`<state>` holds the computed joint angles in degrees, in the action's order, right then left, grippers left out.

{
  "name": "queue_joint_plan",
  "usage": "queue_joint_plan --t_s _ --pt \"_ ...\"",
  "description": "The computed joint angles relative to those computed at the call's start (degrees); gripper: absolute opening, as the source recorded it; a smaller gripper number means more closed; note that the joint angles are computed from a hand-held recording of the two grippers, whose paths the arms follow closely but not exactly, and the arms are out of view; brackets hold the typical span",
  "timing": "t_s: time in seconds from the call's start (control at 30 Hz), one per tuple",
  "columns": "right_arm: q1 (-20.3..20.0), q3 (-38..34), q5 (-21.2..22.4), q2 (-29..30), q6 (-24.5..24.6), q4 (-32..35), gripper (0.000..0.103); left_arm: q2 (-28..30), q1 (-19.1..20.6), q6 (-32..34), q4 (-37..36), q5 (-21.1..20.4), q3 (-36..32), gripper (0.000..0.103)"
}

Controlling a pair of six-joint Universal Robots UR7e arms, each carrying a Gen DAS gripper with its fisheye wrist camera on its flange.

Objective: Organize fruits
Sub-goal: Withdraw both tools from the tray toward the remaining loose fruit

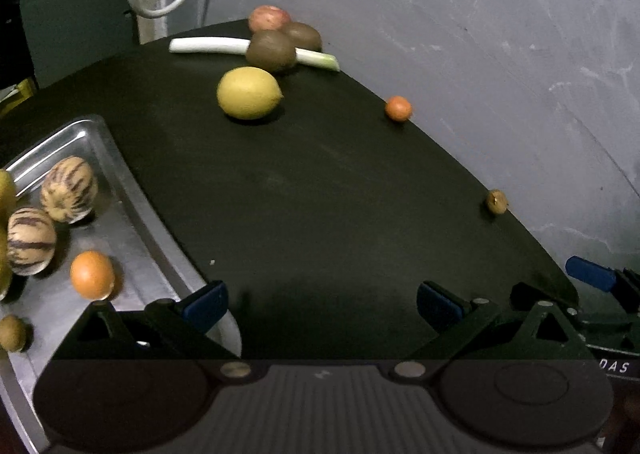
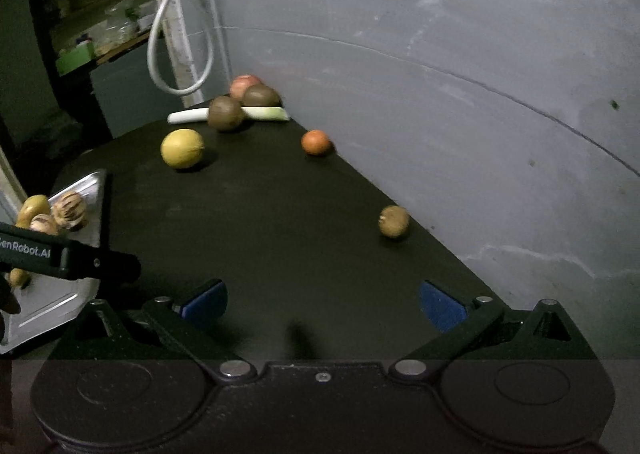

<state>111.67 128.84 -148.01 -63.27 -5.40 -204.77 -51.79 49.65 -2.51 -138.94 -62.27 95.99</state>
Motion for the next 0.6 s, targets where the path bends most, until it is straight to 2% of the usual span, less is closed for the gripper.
queue_joint_plan --t_s 0.2,0.6 --pt "-1.2 0.6 -0.6 0.1 1.0 -1.7 0.102 2.4 0.2 1.7 1.1 -0.7 -2.4 0.102" --pt "-5.4 -3.1 -0.3 4.2 -4.0 -9.5 0.102 12.5 0.9 12.3 -1.1 -3.2 -13.3 0.102"
